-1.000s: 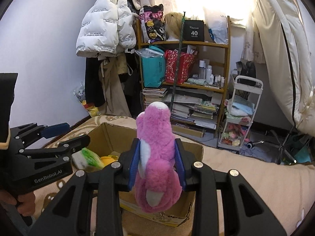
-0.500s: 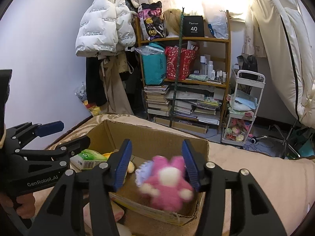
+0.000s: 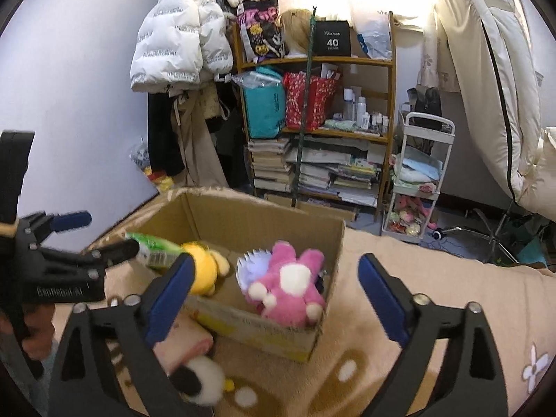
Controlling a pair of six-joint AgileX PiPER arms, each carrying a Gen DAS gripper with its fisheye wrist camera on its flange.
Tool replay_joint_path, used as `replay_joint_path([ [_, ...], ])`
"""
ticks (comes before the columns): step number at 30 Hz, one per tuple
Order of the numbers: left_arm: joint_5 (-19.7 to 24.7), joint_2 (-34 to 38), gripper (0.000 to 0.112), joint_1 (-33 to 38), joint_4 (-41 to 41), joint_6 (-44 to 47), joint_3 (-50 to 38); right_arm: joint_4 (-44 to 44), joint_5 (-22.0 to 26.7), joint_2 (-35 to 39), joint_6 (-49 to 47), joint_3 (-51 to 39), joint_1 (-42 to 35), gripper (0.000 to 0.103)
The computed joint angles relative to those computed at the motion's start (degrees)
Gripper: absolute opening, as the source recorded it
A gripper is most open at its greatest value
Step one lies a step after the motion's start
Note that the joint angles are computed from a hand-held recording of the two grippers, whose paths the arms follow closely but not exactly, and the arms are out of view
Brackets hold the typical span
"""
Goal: Organize soft objects
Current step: 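Move both grippers down toward the pink cylinder plush and pompom plush beside the box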
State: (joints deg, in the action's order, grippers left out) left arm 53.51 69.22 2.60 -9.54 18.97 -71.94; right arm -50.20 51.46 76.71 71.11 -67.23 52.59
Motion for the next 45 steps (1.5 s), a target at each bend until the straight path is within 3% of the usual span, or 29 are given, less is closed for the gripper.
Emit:
replay_joint_path([
  [9, 6.0, -0.9, 0.1, 1.0, 1.9, 1.1, -0.2, 2.3, 3.0, -1.2, 2.7, 2.7, 3.3, 0.101],
  [17, 9.6, -1.3, 0.1, 1.2, 2.7, 1.5, 1.3, 6.2, 1.8, -1.1, 4.4, 4.9, 4.5, 0.101],
  [37, 6.1, -3.0, 0.1, -1.8, -0.2, 6.2, 7.2, 15.2, -4.5, 5.5, -1.0, 5.6, 3.1, 0.101],
  [45, 8.7, -0.7, 0.1, -2.3, -2.6, 7.3, 6.8, 19.2, -8.7, 8.6, -3.5, 5.2, 1.9, 0.101],
])
